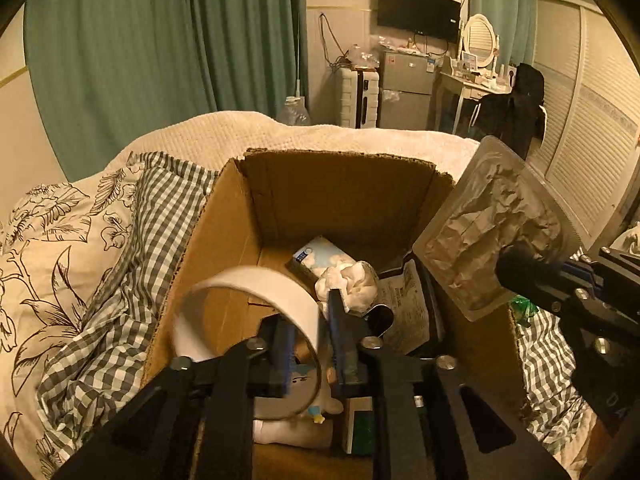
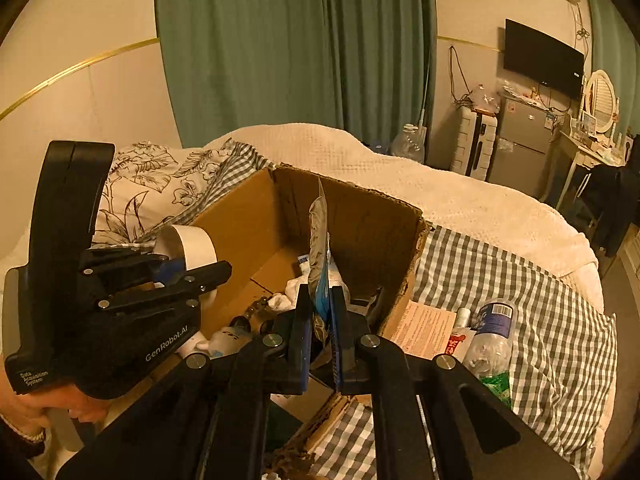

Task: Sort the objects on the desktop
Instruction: 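Open both grippers to drop the tape roll and blister pack into the box, then move both grippers back toward the remaining items on the bed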

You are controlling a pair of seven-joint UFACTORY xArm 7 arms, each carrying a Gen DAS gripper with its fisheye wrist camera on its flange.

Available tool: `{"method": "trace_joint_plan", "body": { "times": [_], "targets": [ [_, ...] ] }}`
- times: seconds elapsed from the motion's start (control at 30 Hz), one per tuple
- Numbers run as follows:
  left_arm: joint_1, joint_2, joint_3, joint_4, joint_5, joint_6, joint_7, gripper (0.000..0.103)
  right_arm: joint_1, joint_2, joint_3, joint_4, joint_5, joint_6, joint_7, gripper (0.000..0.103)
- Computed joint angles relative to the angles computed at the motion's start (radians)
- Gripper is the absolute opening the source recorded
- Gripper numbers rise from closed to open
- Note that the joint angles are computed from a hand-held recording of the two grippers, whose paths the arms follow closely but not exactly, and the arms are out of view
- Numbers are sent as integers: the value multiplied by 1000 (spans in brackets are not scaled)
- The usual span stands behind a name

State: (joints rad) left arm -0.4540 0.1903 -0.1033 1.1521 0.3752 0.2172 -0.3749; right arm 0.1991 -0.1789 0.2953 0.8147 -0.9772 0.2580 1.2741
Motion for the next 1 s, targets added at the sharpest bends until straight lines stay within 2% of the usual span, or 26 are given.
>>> {"method": "trace_joint_plan", "body": {
  "times": [0.03,0.07,0.13,0.17,0.2,0.37,0.47,0.53,0.6,0.7,0.93,1.0],
  "targets": [
    [-1,-4,4,-1,4,4,-7,35,2,-2,1,1,4,6,-1,8],
    [1,-14,3,-6,-1,5,-10,45,2,-6,2,-1,2,5,2,11],
    [11,-35,-4,-19,-19,-6,-11,50,-11,-24,12,-11,-42,-10,42,27],
    [8,-38,0,-16,-6,-2,-25,53,-21,-32,19,-14,-65,-16,68,39],
    [-5,-45,15,-14,37,6,-68,59,-31,-44,24,-19,-88,-25,96,43],
    [-1,-71,10,-18,102,18,-137,65,-61,-99,41,-42,-97,-40,123,45],
    [3,-96,0,-29,153,12,-181,76,-90,-158,62,-69,-94,-46,142,48],
    [4,-113,-5,-29,202,16,-231,78,-113,-194,77,-86,-78,-56,140,52],
    [13,-130,-22,-29,203,25,-245,78,-136,-235,92,-103,-58,-57,133,54],
    [25,-156,-43,-38,209,19,-260,79,-155,-292,106,-132,-10,-61,102,55],
    [62,-233,-94,-78,334,-10,-409,89,-184,-445,127,-202,87,-35,-10,55],
    [76,-260,-116,-91,363,-19,-453,95,-192,-481,125,-219,120,-38,-28,55]
  ]
}}
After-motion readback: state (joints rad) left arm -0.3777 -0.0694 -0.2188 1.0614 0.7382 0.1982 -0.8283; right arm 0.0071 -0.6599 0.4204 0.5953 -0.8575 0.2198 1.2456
